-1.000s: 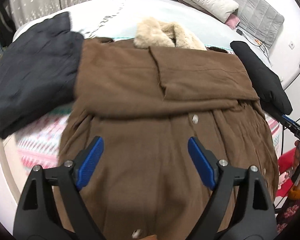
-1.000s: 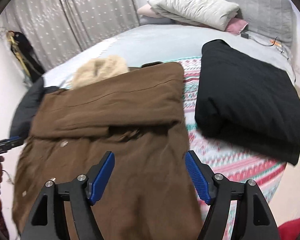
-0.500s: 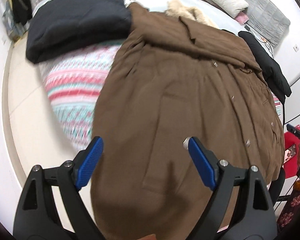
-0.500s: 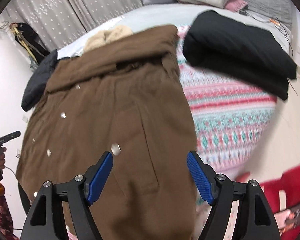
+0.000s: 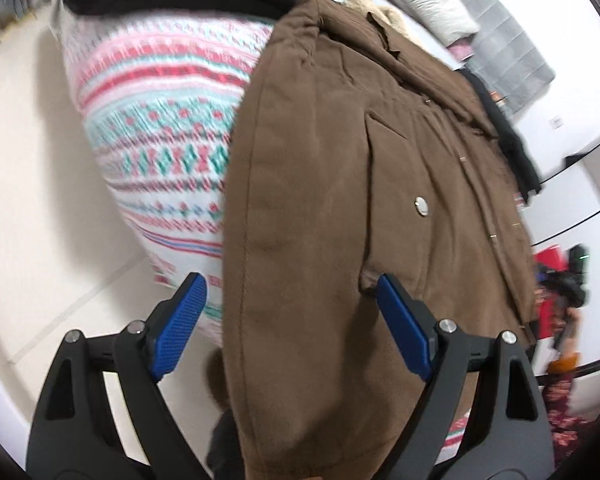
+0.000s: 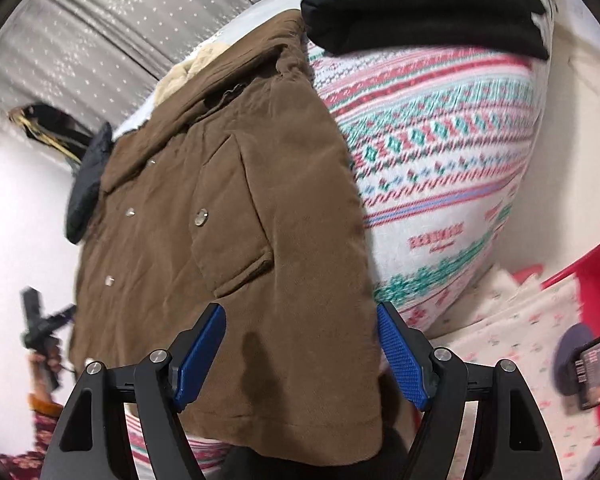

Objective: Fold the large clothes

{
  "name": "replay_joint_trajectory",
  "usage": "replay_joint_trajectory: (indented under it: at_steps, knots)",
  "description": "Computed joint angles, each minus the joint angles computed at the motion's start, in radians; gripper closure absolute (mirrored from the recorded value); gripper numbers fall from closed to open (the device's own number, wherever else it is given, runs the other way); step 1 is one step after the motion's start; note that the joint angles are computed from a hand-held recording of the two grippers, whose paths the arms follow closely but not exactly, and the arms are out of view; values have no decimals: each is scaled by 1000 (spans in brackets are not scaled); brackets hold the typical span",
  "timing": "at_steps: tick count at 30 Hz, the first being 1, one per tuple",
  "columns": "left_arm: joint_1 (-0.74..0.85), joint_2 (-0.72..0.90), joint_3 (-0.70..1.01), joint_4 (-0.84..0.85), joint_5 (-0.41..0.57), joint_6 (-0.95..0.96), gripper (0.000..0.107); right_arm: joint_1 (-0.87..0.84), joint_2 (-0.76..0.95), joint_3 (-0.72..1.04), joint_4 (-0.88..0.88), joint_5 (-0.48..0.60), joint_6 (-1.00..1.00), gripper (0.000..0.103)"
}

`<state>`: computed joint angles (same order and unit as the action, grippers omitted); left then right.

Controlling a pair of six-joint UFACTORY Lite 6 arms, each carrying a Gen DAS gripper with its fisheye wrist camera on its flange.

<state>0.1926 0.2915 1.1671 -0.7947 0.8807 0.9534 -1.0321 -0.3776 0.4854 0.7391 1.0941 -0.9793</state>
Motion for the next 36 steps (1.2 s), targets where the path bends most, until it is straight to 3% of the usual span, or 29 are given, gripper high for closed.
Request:
replay_joint_trajectory:
  at_steps: [4,7,11,13,16,17,19,20,21,24,28,36]
  knots:
    - [51,105,30,-87,132,53,20,-17,117,-10,67,-10,-35,25]
    - [53,94,-10,-95,147,65,21,-40,114,-14,79,7,-38,26]
    - [45,21,-72,-105,175,77,35,-82,91,-21,93,111,-79,43]
    - [49,-35,-108,-143,204,114,43,-108,88,-30,124,194,-119,43]
    - [28,-77,-140,-186,212,151,44,-44,81,-43,124,131,-93,43]
    - [3,-70,-142,-172,182,132,47,-18,102,-46,119,98,-83,43]
    - [-32,-71,-146,-142,116,80,73,23,116,-57,150,71,-87,46]
    - [-27,-73,-147,-160,122,76,81,25,112,-50,145,78,-80,64]
    - [-6,-70,-145,-202,162,79,96,11,119,-39,155,118,-87,90]
    - [31,-107,-163,-362,291,125,97,-89,133,-34,249,306,-173,94]
    - [5,-255,-195,-533,364,145,99,-166,-22,-17,451,527,-168,96]
    - [65,-366,-161,-739,501,121,100,-186,-136,140,672,645,4,96]
